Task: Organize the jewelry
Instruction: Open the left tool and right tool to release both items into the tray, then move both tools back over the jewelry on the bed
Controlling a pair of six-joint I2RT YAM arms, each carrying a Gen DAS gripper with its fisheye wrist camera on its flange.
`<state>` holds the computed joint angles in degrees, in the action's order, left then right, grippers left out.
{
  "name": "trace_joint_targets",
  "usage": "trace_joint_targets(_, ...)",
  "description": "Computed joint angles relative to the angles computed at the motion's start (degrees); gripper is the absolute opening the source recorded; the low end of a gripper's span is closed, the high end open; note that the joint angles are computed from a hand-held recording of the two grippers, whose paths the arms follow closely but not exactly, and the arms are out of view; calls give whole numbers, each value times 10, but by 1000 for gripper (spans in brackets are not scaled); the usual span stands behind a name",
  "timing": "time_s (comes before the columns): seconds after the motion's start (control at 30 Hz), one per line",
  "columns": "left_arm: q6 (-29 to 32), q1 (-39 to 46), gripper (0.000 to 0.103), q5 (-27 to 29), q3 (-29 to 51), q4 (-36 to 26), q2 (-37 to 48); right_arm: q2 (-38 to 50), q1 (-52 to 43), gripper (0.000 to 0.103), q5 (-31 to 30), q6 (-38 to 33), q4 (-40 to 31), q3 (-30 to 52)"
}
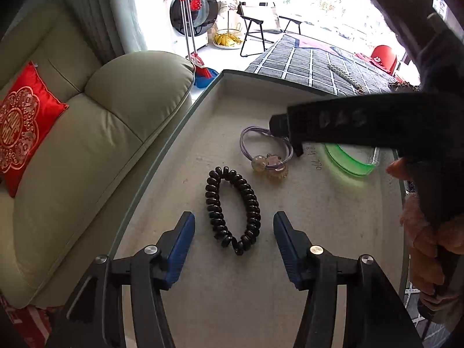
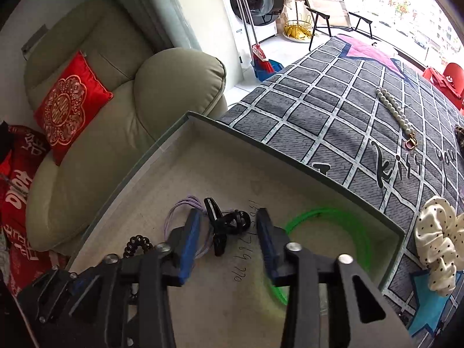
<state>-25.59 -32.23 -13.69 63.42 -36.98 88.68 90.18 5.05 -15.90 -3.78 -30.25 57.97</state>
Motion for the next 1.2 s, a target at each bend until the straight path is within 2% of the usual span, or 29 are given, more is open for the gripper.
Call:
trace_joint_targets(0.17, -14, -11, 59, -20, 5, -16, -11, -48, -22, 67, -32, 4, -25, -3)
trace_joint_targets(0.33, -32, -23, 59, -31, 10, -33, -23, -113, -59, 74, -49, -5, -63, -23)
trace_joint_targets(0.37, -36, -25, 64, -33, 10, -36, -26, -122, -67, 75, -52, -9, -71, -25)
trace_joint_targets(0.4, -40, -26, 88, -35, 10, -39, -30, -138, -78, 75, -56, -17, -82, -32)
trace_joint_targets(0.43, -45, -28, 102, -41, 6, -37, -37, -150, -85, 75, -57, -20, -88, -38)
trace_joint_targets(0.53, -52, -43, 102, -67, 1, -41, -59, -192, -125, 80, -72, -47, -120, -57)
trace_joint_targets(0.8, -75, -86, 102, -92, 15, -78, -76, -271, -293, 83, -129, -165, -213, -106)
trace_joint_targets(0.9, -87, -111, 102, -101, 19, -89, -81, -277, -375, 86, -154, -227, -247, -114)
trace_joint_targets(1.2, -130, -201, 102, -127, 73, -131, -55, -230, -609, 87, -214, -448, -349, -99)
